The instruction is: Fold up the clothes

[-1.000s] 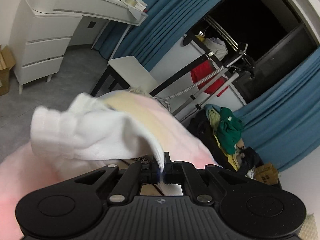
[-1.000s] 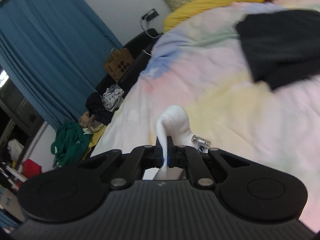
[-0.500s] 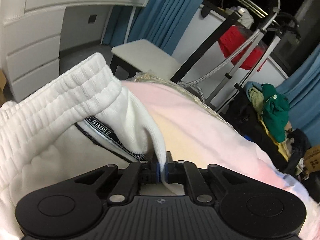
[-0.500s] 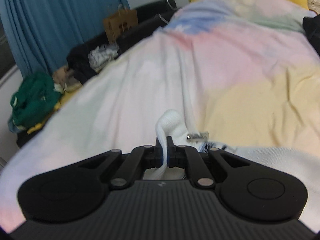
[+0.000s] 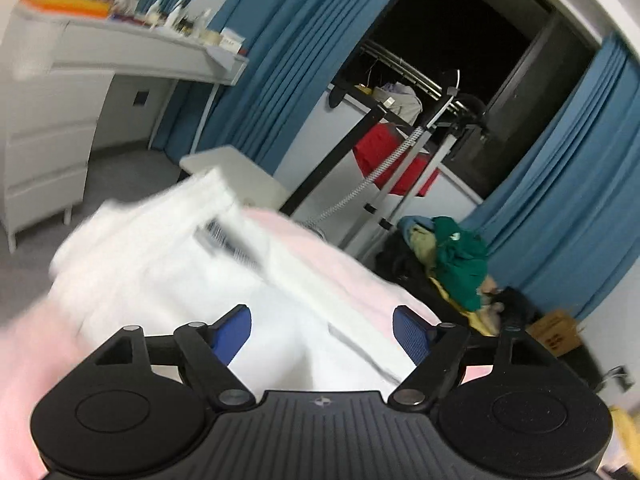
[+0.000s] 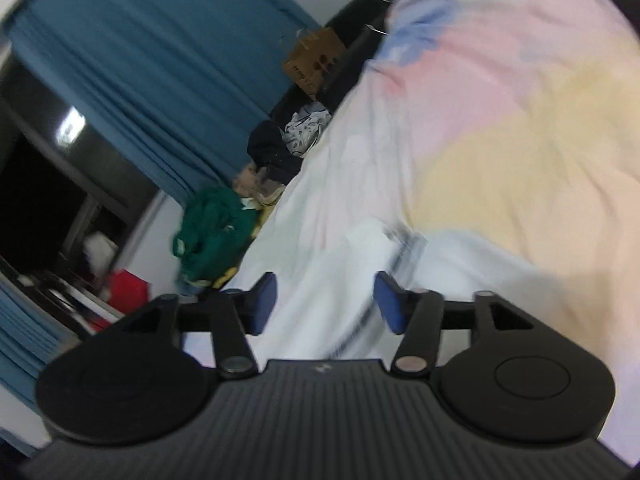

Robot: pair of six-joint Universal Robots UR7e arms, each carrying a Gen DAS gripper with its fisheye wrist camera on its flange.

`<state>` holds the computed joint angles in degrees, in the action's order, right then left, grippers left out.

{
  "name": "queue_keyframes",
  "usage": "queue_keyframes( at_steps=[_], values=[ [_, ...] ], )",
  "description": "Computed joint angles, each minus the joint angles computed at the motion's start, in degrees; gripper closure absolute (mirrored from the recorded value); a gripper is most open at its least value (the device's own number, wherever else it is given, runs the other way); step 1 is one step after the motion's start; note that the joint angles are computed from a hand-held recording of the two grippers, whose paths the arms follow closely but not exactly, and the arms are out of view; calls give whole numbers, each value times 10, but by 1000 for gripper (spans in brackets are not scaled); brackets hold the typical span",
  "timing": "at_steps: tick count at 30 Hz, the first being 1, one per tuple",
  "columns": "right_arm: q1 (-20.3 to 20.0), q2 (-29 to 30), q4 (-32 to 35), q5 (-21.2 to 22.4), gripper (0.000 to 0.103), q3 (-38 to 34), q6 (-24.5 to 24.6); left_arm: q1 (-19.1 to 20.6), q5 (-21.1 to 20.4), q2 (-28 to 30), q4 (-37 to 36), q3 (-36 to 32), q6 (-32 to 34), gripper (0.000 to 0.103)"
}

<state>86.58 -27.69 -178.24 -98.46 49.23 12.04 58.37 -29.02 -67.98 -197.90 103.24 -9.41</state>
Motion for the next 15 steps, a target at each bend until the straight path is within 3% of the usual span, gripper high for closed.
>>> queue_keyframes(
  at_steps=[3, 7, 10, 12, 15],
  values=[
    [-14, -66, -15, 13, 40, 118, 72, -20, 7, -48, 24, 87, -149, 23],
    [-24, -108, 43, 33, 40, 180, 133, 0, -58, -104, 68, 154, -326, 21],
    [-31, -111, 86, 70, 40, 188, 140, 26, -80, -106, 60, 160, -339, 19],
    [-40, -101, 93, 108, 40, 186, 160, 49, -94, -95, 70, 147, -358, 18],
    [-48, -76, 90, 128, 41, 161, 170, 82, -103, -59, 37, 118, -356, 19]
  ],
)
